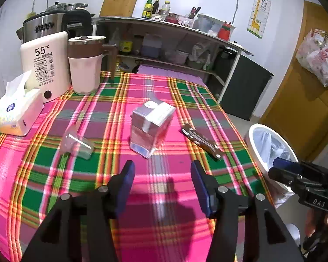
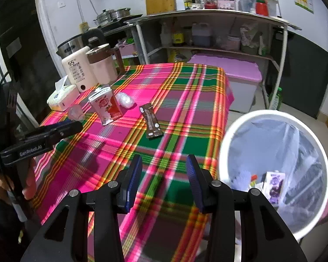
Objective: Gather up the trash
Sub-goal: 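Move both open tools back over the table, then grasp the brown chocolate bar with the right tool while the left grasps the pink juice carton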
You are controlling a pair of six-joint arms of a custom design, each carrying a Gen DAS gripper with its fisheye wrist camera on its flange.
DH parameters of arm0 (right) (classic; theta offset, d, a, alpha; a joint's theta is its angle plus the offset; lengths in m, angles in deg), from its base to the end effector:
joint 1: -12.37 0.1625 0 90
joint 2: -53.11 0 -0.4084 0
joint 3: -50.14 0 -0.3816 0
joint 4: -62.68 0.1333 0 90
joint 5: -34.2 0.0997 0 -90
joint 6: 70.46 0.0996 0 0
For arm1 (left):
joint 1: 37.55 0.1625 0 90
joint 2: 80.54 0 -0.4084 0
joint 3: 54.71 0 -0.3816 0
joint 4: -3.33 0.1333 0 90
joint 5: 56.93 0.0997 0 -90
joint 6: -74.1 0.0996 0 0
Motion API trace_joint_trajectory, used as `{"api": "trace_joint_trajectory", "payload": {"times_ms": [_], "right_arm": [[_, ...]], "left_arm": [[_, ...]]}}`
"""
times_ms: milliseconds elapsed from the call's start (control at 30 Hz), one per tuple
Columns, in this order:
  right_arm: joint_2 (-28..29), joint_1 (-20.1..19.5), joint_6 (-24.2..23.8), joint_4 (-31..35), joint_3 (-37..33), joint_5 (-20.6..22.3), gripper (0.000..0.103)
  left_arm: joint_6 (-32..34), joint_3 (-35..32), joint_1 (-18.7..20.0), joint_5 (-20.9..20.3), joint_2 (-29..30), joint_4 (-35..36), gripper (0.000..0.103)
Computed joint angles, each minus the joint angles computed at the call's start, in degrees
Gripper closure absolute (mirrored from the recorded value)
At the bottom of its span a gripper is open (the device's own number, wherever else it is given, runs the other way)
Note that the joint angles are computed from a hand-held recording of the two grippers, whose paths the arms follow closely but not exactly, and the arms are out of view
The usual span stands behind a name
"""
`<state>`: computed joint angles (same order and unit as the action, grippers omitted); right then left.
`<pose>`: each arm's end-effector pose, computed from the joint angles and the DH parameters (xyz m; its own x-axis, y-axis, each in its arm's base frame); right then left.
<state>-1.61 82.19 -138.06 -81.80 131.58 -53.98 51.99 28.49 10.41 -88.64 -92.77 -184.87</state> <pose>-0.1173 -0.7147 0.2827 -0.6417 -0.6418 0.4199 -0.7557 0.6225 -0.2035 -0.2641 -0.6185 -0.1127 -0.8273 -0.1903 -0.5286 0.3066 0.6355 -0.7086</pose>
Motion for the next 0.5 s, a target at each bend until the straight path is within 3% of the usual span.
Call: {"api": "trace_joint_trajectory", "payload": {"times_ms": [500], "right_arm": [[10.0, 4.2, -2.2, 1.1, -8.4, -6.5, 0.059]], "left_arm": [[6.7, -6.1, 4.4, -2.1, 1.0, 1.9, 0.041]]}}
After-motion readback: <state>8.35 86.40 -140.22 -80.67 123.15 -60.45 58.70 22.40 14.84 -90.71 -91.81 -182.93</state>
